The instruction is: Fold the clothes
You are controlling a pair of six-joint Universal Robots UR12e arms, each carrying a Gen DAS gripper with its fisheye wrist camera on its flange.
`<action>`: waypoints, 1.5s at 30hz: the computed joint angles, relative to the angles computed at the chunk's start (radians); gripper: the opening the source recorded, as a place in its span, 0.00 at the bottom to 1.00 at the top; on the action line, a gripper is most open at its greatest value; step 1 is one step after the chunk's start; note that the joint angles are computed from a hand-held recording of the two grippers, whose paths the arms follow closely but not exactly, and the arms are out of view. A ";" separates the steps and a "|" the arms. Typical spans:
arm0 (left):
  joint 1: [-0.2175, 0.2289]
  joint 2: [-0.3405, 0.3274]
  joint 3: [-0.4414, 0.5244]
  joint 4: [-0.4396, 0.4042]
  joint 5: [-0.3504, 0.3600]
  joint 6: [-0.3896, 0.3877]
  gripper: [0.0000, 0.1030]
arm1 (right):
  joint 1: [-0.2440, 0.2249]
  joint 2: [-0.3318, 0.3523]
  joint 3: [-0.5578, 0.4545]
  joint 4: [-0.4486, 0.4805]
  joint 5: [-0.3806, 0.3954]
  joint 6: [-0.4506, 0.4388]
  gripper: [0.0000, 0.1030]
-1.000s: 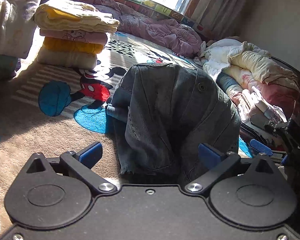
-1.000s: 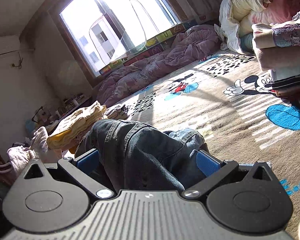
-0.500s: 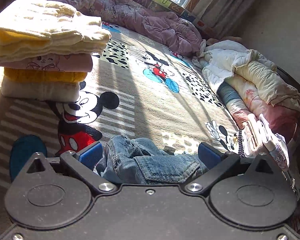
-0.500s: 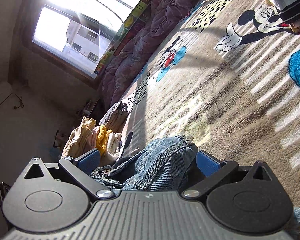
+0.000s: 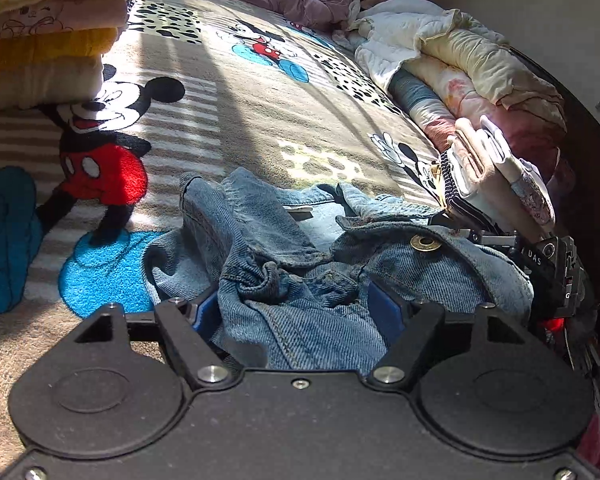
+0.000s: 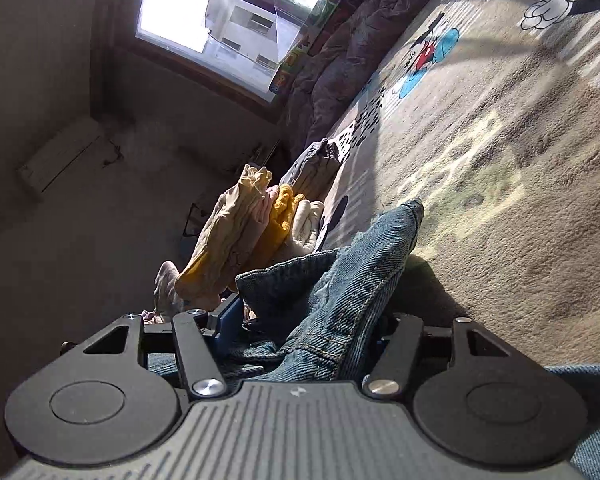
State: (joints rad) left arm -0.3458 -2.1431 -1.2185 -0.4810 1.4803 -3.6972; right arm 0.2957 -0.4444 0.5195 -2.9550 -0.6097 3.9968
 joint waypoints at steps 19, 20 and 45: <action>-0.133 0.156 -0.270 0.091 0.089 -0.006 0.82 | -0.025 -0.474 0.777 -0.089 0.020 -0.355 0.58; -0.136 0.161 -0.275 0.095 0.103 -0.012 0.83 | -0.025 -0.490 0.800 -0.102 -0.006 -0.363 0.58; -0.022 0.061 -0.300 0.418 -0.147 -0.298 0.99 | -0.017 -0.431 0.764 -0.083 -0.148 -0.116 0.99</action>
